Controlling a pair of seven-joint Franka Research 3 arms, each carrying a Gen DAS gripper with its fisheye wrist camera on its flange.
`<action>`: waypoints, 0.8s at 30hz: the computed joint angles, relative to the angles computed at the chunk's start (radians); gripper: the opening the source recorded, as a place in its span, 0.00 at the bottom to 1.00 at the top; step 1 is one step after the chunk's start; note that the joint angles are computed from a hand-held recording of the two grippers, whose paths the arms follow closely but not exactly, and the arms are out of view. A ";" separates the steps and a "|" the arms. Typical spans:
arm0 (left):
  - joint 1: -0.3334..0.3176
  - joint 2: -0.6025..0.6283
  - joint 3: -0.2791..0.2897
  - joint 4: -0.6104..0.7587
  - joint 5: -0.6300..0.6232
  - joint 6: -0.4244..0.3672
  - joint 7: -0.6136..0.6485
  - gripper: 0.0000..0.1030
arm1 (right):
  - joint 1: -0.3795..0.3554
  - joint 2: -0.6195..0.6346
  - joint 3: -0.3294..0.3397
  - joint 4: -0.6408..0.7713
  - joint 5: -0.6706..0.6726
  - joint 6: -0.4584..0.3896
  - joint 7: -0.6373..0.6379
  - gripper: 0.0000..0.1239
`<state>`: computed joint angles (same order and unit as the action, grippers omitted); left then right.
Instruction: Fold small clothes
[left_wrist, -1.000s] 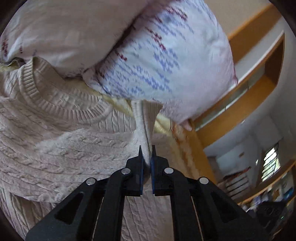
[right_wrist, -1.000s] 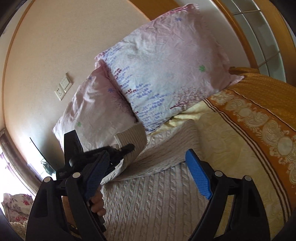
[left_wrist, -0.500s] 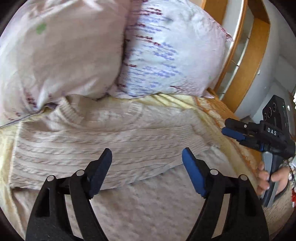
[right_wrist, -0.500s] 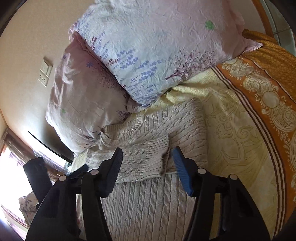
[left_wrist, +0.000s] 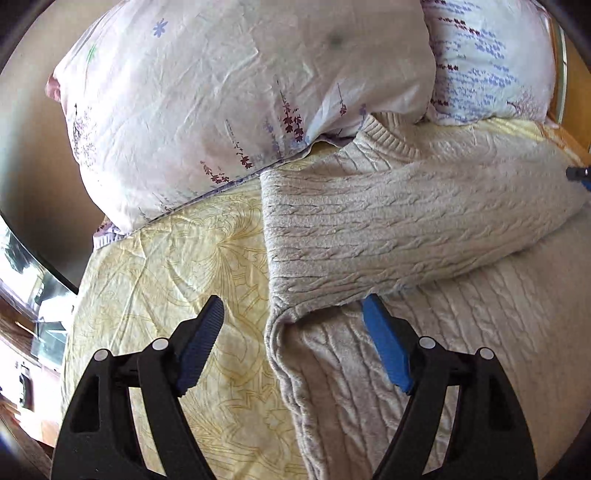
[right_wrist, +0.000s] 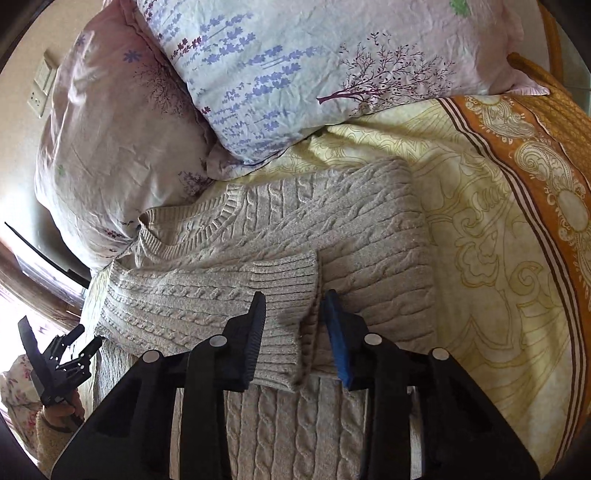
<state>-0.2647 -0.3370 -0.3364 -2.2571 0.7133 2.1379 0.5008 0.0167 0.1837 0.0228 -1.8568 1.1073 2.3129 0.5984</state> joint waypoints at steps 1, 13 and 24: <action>0.001 0.006 -0.005 0.002 0.013 -0.012 0.010 0.75 | 0.002 0.000 0.001 0.002 -0.003 0.002 -0.002 0.23; 0.007 0.064 -0.002 0.028 0.097 -0.060 -0.052 0.68 | 0.016 -0.124 0.011 -0.075 0.436 0.102 -0.405 0.04; 0.000 0.067 -0.001 0.030 0.109 -0.085 -0.073 0.71 | 0.010 0.012 0.010 0.008 0.055 0.103 0.039 0.14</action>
<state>-0.2651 -0.2704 -0.3372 -2.2275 0.8228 2.0524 0.4282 0.0271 0.1956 0.0326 -1.8484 1.1627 2.4161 0.6372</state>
